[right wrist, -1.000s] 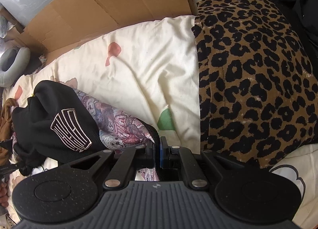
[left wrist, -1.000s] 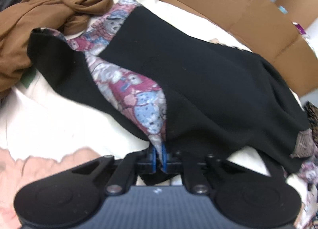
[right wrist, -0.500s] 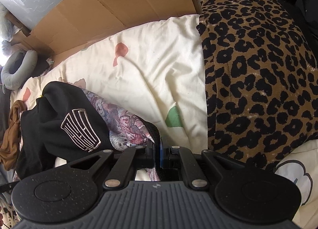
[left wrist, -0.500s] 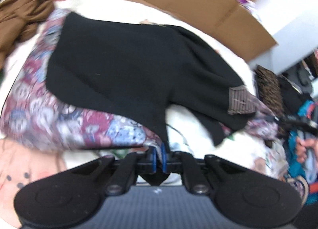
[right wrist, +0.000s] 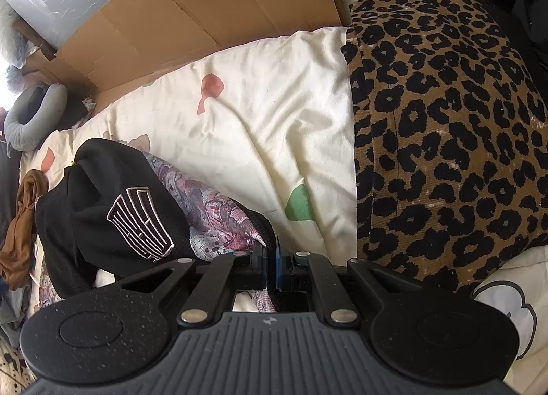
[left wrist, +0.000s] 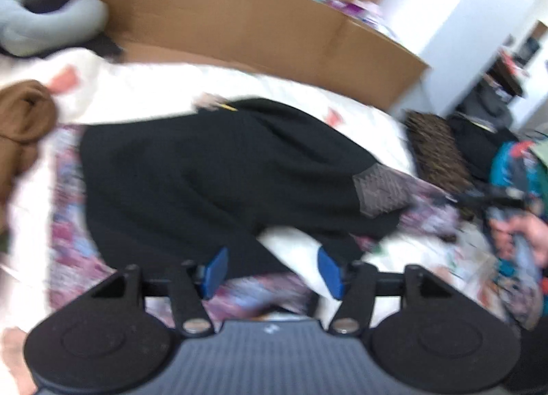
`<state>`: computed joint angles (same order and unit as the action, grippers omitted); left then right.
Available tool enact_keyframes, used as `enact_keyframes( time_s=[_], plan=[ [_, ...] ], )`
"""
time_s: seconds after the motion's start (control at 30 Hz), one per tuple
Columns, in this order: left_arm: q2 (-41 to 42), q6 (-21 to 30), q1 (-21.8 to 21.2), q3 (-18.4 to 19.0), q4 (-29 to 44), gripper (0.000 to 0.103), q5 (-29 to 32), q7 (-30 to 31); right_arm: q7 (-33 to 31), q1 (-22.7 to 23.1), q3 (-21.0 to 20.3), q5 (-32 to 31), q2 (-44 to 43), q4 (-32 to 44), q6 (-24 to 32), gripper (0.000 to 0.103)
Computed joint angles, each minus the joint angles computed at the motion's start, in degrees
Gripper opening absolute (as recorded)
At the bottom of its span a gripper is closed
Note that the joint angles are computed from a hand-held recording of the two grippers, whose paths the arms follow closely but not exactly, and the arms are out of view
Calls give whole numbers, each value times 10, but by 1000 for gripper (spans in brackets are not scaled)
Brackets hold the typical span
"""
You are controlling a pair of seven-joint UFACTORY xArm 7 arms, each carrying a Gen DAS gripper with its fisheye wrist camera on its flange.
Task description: Fold clothes
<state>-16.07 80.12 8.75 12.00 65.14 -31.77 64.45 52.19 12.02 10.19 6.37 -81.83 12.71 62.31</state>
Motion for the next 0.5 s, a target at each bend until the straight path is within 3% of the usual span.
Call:
enact_keyframes(
  time_s=[0.2,0.5],
  plan=[
    [59,-167,16,-25,1,63,52,-71,-11,8,-1,4,13,25,3,2],
    [131,-325,31,-38,-18,62,89,-95,-2,22,12,27,16,63,31,2]
  ],
)
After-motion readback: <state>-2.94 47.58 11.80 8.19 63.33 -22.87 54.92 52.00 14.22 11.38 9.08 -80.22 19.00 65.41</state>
